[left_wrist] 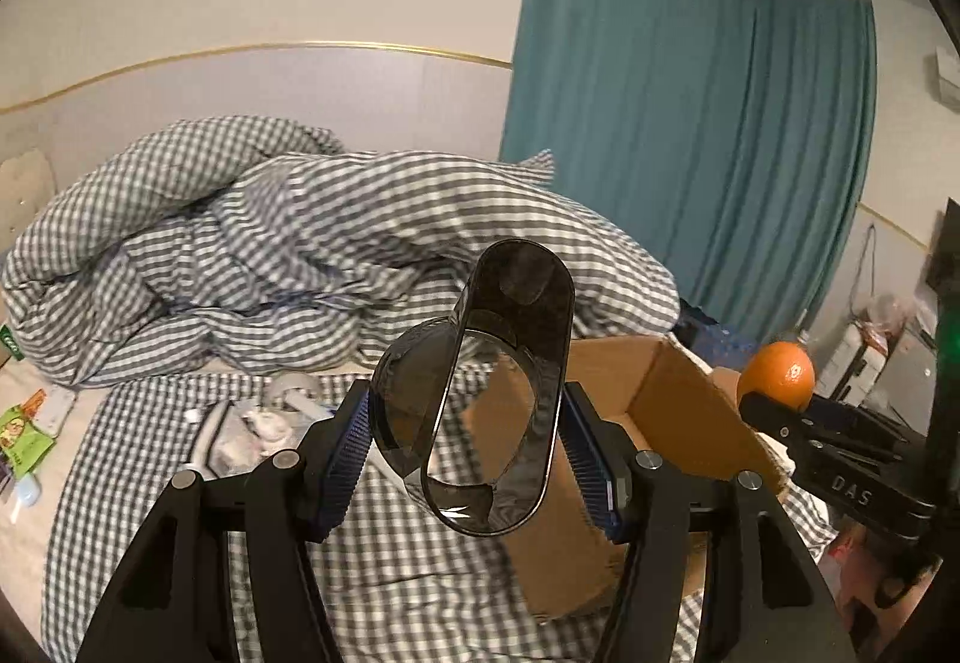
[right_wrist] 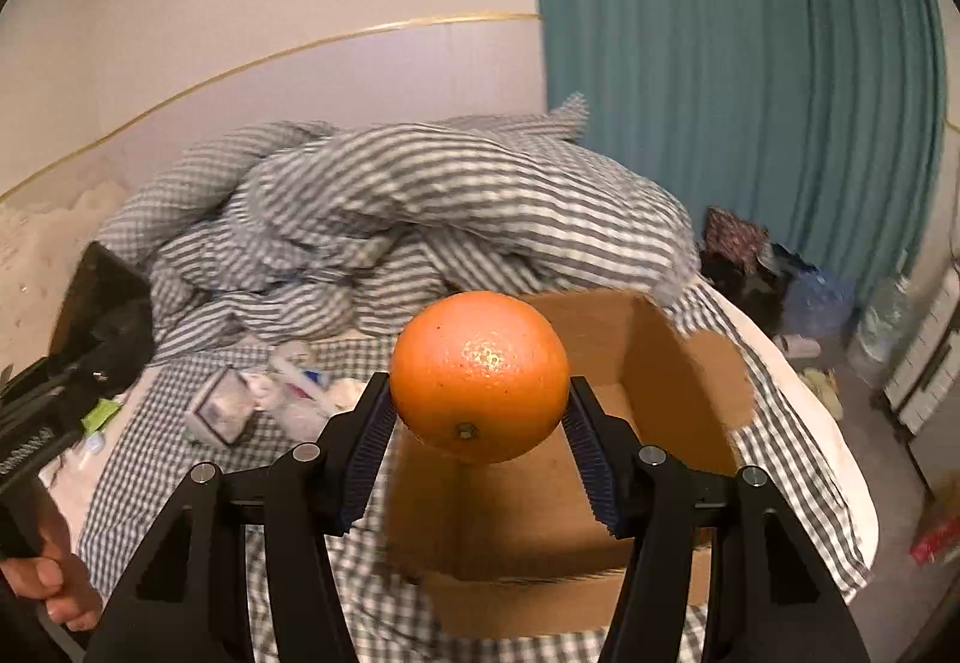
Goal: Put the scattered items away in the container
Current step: 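Carry both items over the cardboard box and open the right tool to drop the orange, then lower the black oval item into the box and open the left tool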
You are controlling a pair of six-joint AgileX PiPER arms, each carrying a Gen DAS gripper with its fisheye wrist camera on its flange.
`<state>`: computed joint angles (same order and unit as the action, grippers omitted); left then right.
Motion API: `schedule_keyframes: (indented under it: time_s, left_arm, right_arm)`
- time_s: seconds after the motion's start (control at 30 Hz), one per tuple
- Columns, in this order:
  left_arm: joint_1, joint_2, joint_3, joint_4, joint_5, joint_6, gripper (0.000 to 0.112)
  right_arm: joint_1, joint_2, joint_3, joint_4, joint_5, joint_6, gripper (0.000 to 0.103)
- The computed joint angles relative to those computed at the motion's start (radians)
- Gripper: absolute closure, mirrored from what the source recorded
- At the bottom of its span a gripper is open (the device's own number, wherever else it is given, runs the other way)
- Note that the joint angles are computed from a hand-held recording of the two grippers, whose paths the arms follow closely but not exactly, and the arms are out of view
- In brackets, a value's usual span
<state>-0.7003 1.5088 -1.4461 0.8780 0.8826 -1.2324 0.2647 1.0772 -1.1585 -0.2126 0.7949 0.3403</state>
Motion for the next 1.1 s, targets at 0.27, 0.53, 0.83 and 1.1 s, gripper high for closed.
schedule_keyframes:
  time_s: [0.27,0.53,0.83,1.1]
  left_arm:
    - [-0.019,0.101,-0.100,-0.025,0.004,0.038,0.049]
    - [-0.011,0.180,-0.181,-0.063,0.003,0.097,0.049]
    - [-0.008,0.278,-0.279,-0.122,-0.021,0.173,0.049]
    - [-0.025,0.451,-0.492,-0.229,-0.012,0.299,0.049]
  right_arm:
    - [-0.226,0.046,0.055,0.211,-0.055,-0.261,0.046]
    - [-0.228,0.055,0.069,0.089,-0.135,-0.167,0.015]
    - [-0.394,0.020,0.067,0.284,-0.136,-0.358,0.015]
    - [-0.534,0.014,0.060,0.396,-0.112,-0.511,0.011]
